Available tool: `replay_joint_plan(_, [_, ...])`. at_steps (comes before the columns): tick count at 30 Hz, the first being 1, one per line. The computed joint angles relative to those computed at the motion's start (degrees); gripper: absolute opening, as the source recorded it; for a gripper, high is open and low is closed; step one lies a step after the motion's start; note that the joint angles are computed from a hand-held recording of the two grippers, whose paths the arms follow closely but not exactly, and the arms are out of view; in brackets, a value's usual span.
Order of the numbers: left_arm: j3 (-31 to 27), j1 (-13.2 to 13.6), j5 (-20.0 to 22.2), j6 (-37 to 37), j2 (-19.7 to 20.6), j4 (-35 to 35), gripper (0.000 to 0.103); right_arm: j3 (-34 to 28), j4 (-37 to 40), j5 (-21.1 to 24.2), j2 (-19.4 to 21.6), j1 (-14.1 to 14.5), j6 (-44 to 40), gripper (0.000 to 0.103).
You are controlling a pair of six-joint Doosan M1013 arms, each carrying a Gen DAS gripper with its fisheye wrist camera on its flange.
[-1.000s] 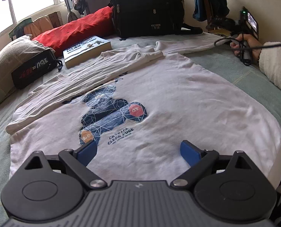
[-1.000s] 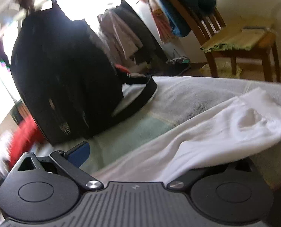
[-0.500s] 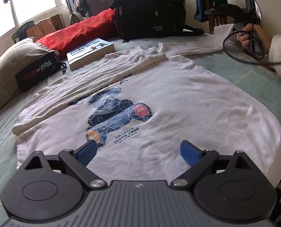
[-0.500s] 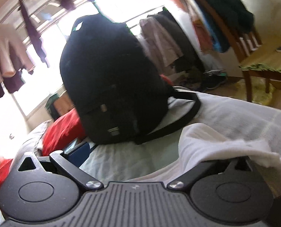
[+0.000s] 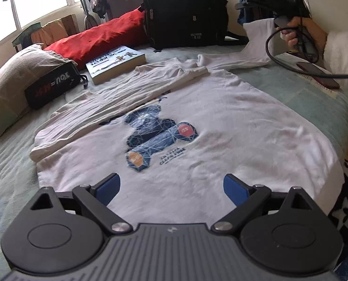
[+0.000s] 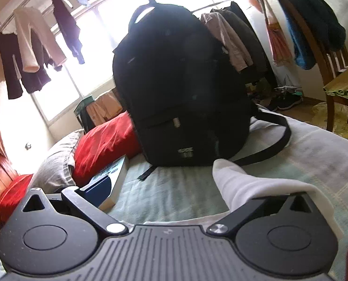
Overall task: Fold clothes
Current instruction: 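Lift the held sleeve cuff up off the bed with the right gripper, then carry the sleeve across the shirt body toward the folded side with the right gripper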
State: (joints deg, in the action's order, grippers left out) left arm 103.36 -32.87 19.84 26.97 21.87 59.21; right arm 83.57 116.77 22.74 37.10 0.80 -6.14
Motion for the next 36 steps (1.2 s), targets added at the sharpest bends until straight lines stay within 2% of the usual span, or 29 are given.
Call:
replay_joint_plan(7, [2.0,1.6,-4.5,4.4,-2.6,-4.8,0.095,-0.8,-4.2,-1.7,-0.6,2.4,3.2,0.103])
replay_joint_plan(9, [2.6,1.8,-5.0,3.6,-3.1,-4.4,0.095,-1.2,-5.6,-2.5,-0.6,3.2,4.1,0.103])
replay_joint_plan(26, [7.7,2.0,-2.6,-4.8,-7.0,2.2,0.095,-6.7,-18.2,-4.6,1.9,10.2,13.6,0.103])
replay_joint_plan(36, [8.9,2.2,-1.0,-2.2,-7.7,-1.0,0.095,-9.8,-23.1,-5.1,3.8,13.6,17.6,0.103])
